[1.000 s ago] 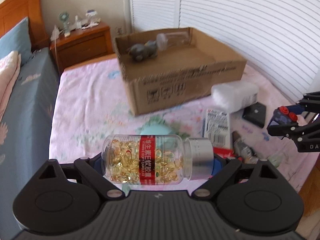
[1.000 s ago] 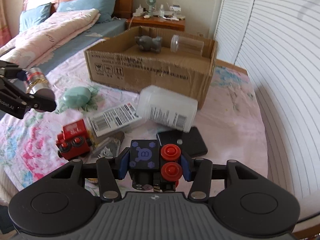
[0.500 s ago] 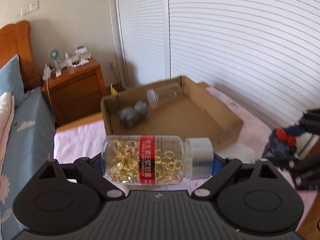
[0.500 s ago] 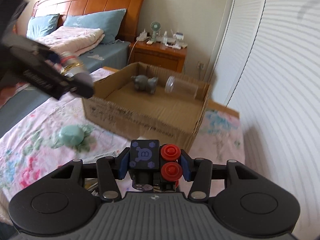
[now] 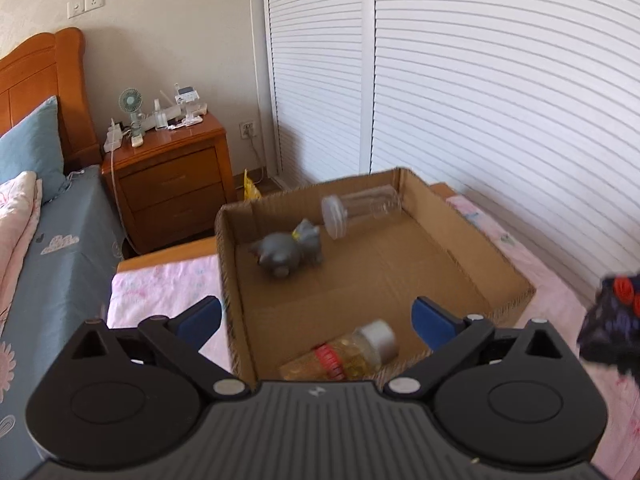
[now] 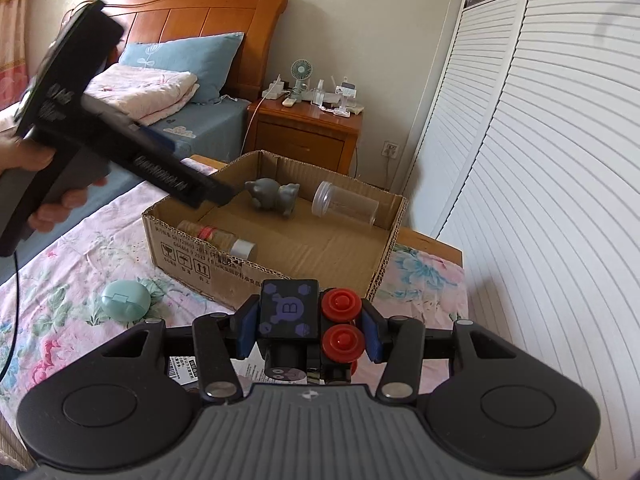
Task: Organize rigid objects
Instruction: 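Carry the capsule bottle and cube toy into the box with both tools and release, then move the right tool to the black square pad and close on it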
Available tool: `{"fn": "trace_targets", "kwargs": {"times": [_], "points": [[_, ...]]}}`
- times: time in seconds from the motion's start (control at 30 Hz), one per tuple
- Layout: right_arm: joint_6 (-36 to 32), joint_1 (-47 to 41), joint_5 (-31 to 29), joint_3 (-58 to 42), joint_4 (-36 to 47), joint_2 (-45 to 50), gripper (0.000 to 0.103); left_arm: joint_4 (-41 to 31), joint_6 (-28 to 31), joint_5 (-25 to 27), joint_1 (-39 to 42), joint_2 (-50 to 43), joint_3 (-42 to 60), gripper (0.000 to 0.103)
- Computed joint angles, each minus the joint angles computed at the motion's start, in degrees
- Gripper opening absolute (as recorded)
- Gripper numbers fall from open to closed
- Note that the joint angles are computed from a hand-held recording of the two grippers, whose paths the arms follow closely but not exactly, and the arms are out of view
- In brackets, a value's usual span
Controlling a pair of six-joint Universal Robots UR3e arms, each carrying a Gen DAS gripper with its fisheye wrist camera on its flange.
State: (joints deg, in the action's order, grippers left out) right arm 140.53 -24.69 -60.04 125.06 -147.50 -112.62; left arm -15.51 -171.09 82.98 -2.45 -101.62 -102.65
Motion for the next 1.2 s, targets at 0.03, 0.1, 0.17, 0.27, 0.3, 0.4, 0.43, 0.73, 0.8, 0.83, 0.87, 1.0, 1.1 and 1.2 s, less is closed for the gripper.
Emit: {"fn": "trace_targets", "kwargs": {"times": [0.03,0.1,0.17,0.27,0.3,0.4,0.43,0.73,0.8,0.83,0.87,1.0,1.1,1.2], "points": [[0.1,0.2,-0.2,-0.3,-0.1,0.4,0.055,0.8,0.2,0.3,0.2,1.1,-1.9,0.101],[0.6,0.7,-0.6,-1.1,-0.3,1.4,0.055,1.5,0.5,0.1,0.7,3.7,-5.4,0.101],[1.2,1.4,-0.8,-2.6,0.0,2.7,0.055,1.7,0.8,-1.0,1.6,6.8,-9.3,0.101],[2.8,3.0,-1.5,-5.9,0.2,6.0,0.055,0.5,-0.2,-1.4,2.6,11.4,-14.1,0.101],[3.3,3.6,-1.9,-7.1,0.0,7.3,0.055,-0.9,-0.8,-0.4,2.4,12.6,-14.8,0.101],[5.3,5.9,-3.2,-11.2,-0.5,11.6,0.055,-2.2,-4.0,0.9,2.9,16.2,-17.9,0.101],[6.0,6.9,-4.1,-12.8,-0.7,13.0,0.055,-1.7,-5.1,0.0,3.7,17.8,-19.8,0.101],[13.2,14.8,-12.4,-29.9,0.2,28.6,0.055,3.9,-9.0,-3.0,8.5,26.8,-31.9,0.101],[14.7,16.2,-13.9,-33.7,0.7,31.8,0.055,3.8,-8.5,-3.2,9.2,27.9,-32.9,0.101],[15.5,16.7,-14.5,-35.3,0.8,33.2,0.055,3.7,-8.3,-3.3,9.6,28.5,-33.4,0.101],[16.2,17.2,-15.1,-36.7,0.9,34.4,0.056,4.0,-8.1,-3.3,10.0,29.1,-34.1,0.101],[19.7,19.2,-19.0,-40.5,1.1,37.8,0.095,6.7,-7.8,-2.6,11.0,30.6,-36.3,0.101],[20.4,19.7,-19.9,-38.0,-1.1,36.6,0.103,6.5,-6.3,-4.4,12.9,32.6,-37.7,0.102],[20.6,19.7,-20.2,-34.7,-1.7,34.4,0.103,6.5,-5.8,-5.1,13.4,32.5,-38.0,0.102]]}}
